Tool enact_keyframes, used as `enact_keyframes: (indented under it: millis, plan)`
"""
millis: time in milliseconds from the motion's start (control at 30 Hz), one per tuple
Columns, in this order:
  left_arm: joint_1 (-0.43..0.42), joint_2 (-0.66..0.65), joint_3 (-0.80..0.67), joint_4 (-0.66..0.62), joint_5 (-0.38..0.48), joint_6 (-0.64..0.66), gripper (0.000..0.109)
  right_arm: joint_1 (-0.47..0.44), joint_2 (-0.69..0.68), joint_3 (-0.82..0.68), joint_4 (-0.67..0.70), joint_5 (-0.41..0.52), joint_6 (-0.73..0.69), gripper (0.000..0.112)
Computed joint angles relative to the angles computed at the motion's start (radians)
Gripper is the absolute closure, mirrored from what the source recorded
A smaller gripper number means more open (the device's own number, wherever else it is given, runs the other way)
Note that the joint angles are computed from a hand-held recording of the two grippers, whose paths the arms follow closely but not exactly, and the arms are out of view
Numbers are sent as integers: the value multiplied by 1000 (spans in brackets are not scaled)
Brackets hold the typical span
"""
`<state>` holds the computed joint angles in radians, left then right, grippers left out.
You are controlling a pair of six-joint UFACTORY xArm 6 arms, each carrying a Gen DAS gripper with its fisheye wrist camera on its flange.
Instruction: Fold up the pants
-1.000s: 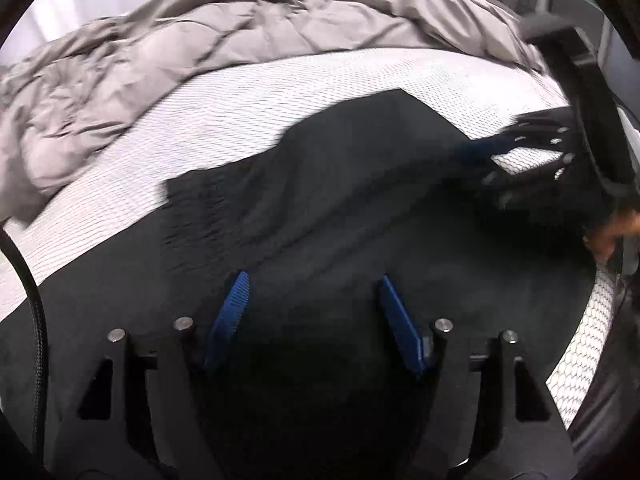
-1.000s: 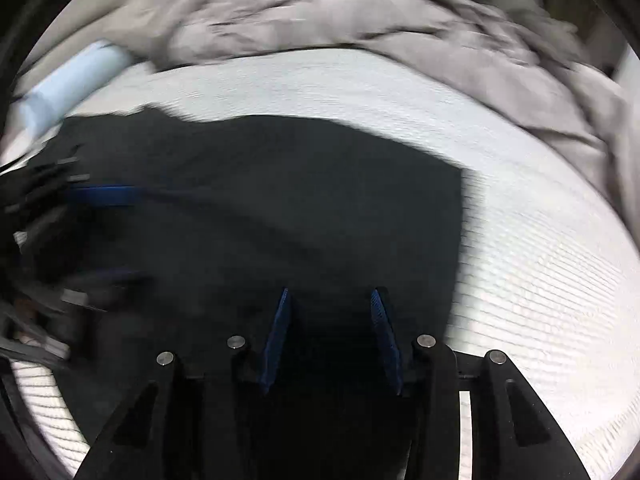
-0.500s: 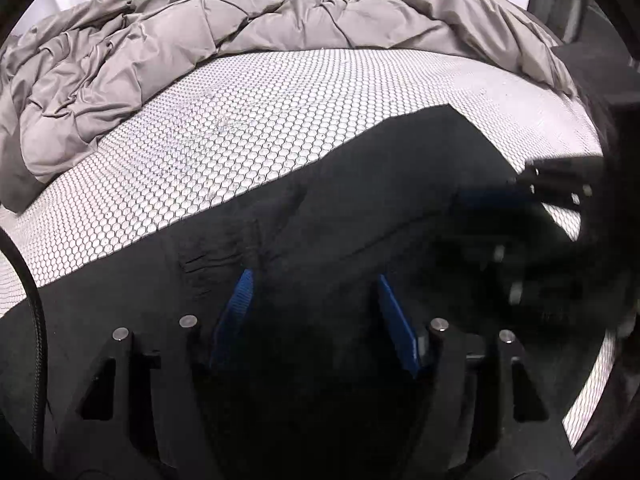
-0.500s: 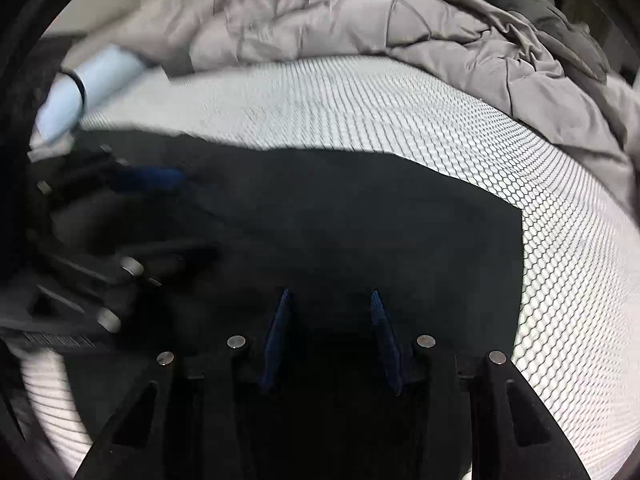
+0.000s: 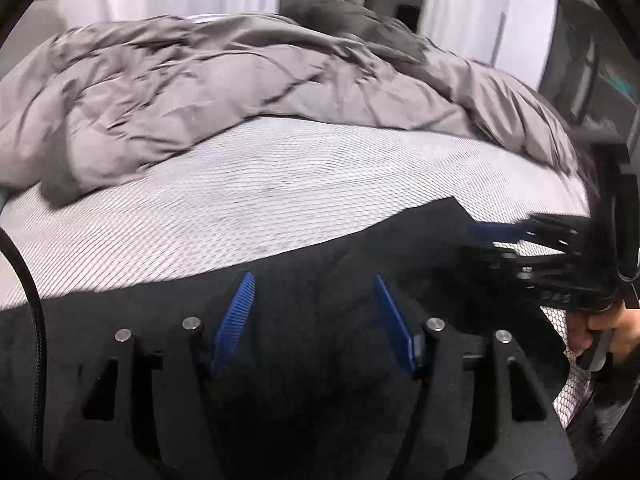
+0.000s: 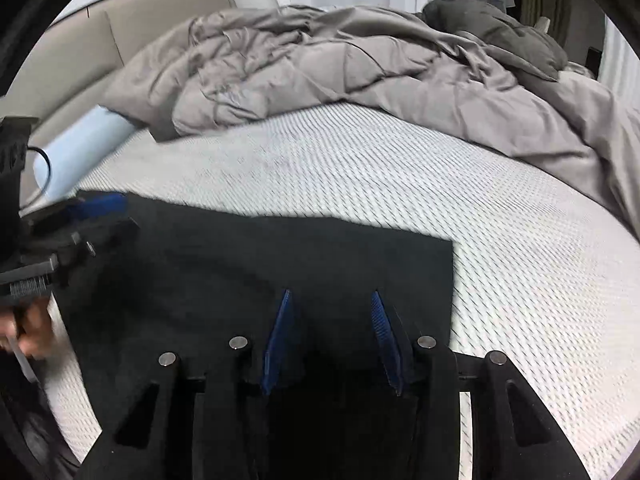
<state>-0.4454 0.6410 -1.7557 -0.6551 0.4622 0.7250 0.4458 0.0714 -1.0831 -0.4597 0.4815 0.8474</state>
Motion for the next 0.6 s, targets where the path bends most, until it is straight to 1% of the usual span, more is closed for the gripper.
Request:
enact_keyframes:
  millis: [33, 67, 100, 133, 167, 200, 233, 267, 300, 333, 367, 400, 467, 533, 567, 600]
  plan:
    - [-9, 41, -57, 53, 36, -29, 67, -4, 30, -28, 25, -2, -25, 70]
    - [-15, 95, -134, 127, 98, -82, 78, -12, 61, -48, 61, -13, -63, 70]
    - [-18, 131, -187, 172, 145, -119, 88, -14, 97, -72, 123, -24, -120, 70]
    - [-20, 172, -241, 225, 189, -161, 90, -12, 140, -104, 156, -8, -159, 70]
    - [-19, 205, -275, 258, 209, -178, 93, -20, 181, -148, 146, 46, -189, 70]
    - [-14, 224, -296, 249, 226, -172, 95, -24, 216, -195, 95, 105, -182, 70]
    - [-5, 241, -323, 212, 253, -153, 95, -20, 225, -217, 27, 159, -146, 70]
    - [7, 252, -349, 174, 278, -149, 99, -25, 222, -219, 1, 179, -113, 70]
    - [13, 263, -371, 166, 294, -159, 102, -30, 214, -225, -38, 224, -60, 70]
    - [18, 268, -385, 160, 307, -168, 102, -32, 205, -226, -101, 275, 8, 70]
    - [21, 265, -383, 154, 311, -170, 102, -39, 200, -221, -124, 294, 35, 70]
    - [19, 255, -370, 159, 308, -179, 102, -52, 186, -203, -123, 295, 52, 70]
    - [13, 213, -315, 165, 275, -175, 102, -76, 148, -155, -86, 224, 62, 70]
    - [8, 167, -251, 120, 233, -120, 102, -75, 117, -128, -48, 141, 44, 70]
    - [6, 173, -268, 102, 229, -116, 102, -74, 114, -121, -8, 84, 4, 70]
    - [6, 206, -322, 116, 257, -147, 102, -68, 126, -127, 61, 33, -64, 70]
